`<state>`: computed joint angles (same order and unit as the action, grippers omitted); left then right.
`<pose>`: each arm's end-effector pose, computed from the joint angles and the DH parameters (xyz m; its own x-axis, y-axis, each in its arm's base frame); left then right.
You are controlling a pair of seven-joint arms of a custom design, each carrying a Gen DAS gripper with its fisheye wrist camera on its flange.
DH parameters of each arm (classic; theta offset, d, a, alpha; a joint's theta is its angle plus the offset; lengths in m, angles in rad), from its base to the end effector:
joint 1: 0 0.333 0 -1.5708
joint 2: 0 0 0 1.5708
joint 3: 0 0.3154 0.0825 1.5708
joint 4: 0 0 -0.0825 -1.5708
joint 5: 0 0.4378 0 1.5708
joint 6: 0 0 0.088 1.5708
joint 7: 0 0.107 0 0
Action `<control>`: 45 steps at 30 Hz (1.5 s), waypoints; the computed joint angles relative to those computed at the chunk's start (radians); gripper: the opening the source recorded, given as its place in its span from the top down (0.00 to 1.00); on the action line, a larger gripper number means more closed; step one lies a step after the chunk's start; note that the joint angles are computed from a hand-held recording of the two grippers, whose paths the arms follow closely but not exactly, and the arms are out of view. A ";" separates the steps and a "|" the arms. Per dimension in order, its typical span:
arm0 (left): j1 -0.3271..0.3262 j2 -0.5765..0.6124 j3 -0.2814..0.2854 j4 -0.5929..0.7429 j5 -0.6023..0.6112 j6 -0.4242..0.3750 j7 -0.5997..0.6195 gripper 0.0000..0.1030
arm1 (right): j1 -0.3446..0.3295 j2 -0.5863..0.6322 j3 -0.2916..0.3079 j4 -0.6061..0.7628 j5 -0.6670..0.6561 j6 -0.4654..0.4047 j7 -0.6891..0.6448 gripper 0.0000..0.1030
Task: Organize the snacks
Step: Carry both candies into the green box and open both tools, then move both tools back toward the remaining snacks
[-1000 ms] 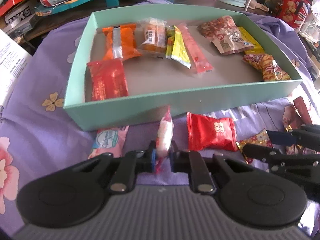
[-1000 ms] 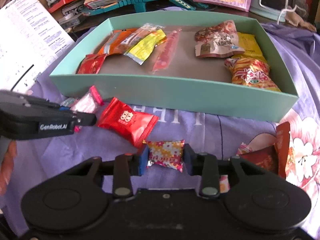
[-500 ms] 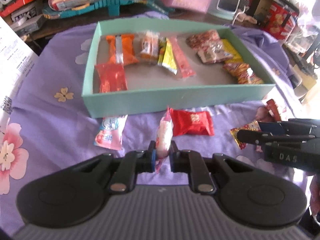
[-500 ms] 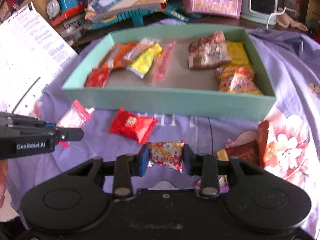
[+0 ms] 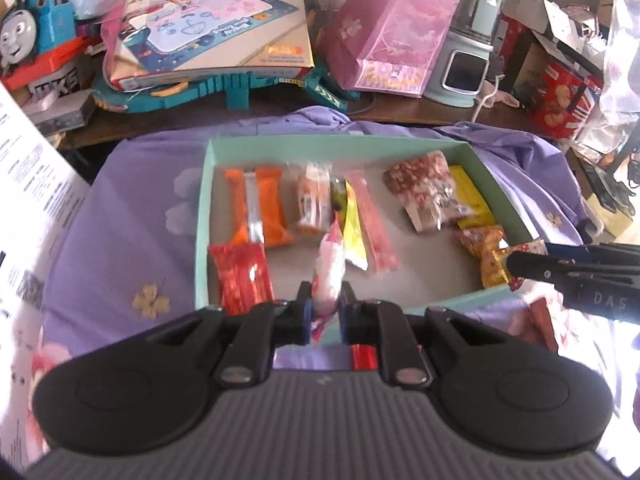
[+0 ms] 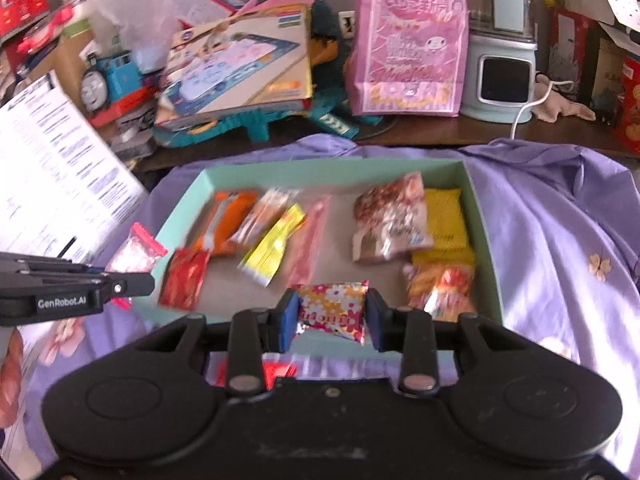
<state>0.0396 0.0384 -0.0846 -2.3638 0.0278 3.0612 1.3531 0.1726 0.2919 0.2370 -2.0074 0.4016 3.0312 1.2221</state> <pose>0.5849 -0.0285 0.3465 0.1064 -0.9874 0.1171 -0.7838 -0.1557 -0.6012 0.6424 0.2374 0.3593 0.3786 -0.9159 -0.1333 -0.7130 -0.1968 -0.6730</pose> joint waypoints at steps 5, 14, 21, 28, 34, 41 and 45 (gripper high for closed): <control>-0.001 0.104 0.015 0.114 0.034 -0.044 -0.030 0.88 | 0.064 0.103 -0.084 0.126 -0.108 -0.032 0.117 0.66; -0.018 0.226 0.042 0.244 0.075 -0.091 -0.047 0.88 | 0.078 0.228 -0.123 0.271 -0.230 -0.079 0.222 0.66; -0.107 0.271 0.144 0.284 0.205 -0.079 -0.178 0.25 | 0.077 0.274 -0.131 0.320 -0.270 -0.067 0.263 0.11; -0.189 0.254 0.233 0.278 0.440 -0.084 -0.404 0.00 | 0.069 0.246 -0.117 0.273 -0.300 -0.032 0.263 0.00; -0.133 0.197 0.171 0.223 0.461 -0.087 -0.418 0.00 | 0.053 0.196 -0.090 0.210 -0.294 -0.018 0.239 0.00; -0.102 0.100 0.138 0.133 0.539 -0.074 -0.483 0.00 | 0.004 0.100 -0.025 0.097 -0.243 0.024 0.183 0.00; -0.065 0.039 0.099 0.069 0.548 -0.060 -0.490 0.00 | -0.045 0.041 0.039 0.023 -0.186 0.052 0.112 0.00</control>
